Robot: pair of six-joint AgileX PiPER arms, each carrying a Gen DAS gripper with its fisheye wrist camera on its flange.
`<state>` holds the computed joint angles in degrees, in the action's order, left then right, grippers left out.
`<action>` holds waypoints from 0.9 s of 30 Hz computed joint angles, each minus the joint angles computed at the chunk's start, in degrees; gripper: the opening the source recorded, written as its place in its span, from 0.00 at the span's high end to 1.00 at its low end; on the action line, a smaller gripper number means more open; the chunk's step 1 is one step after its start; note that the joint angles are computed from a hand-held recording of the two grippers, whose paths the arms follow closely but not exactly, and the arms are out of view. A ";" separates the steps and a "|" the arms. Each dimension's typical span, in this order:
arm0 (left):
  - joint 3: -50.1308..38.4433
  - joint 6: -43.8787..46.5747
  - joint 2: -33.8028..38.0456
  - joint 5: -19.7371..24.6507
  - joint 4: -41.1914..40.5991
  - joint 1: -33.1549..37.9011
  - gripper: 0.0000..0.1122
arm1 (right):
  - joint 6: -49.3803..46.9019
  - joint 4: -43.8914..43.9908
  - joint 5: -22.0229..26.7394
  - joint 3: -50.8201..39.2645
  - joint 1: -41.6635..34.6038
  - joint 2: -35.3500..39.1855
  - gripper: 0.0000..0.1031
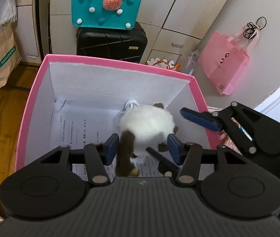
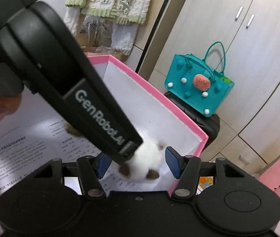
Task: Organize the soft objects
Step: 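Lift the white plush with the left tool and carry it into the pink box, then open the left tool to drop the plush onto the box paper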
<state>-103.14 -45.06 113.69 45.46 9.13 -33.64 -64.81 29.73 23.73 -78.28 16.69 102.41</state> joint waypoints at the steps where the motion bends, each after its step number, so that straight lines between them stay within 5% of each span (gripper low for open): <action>1: 0.36 -1.10 -0.42 -0.07 1.42 -0.37 0.53 | -0.48 0.54 -0.05 0.31 -0.29 -0.40 0.37; 4: 0.88 -4.00 -1.75 0.81 6.48 -1.93 0.53 | -5.82 7.06 3.26 1.96 -2.62 -3.02 0.37; 11: 9.47 -11.91 -10.63 1.71 20.62 -8.09 0.50 | -11.03 22.56 22.06 2.56 -13.98 -8.41 0.37; 18: 9.11 -12.41 -14.74 9.67 23.67 -14.74 0.43 | -5.90 24.83 34.92 0.51 -21.28 -9.47 0.37; 27: 6.63 -13.45 -18.22 16.00 26.91 -23.48 0.35 | -5.04 24.13 43.78 1.00 -27.70 -14.37 0.37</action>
<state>-96.50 -58.51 95.46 61.47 36.04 -57.12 -69.85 53.87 67.51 -77.29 -11.01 88.03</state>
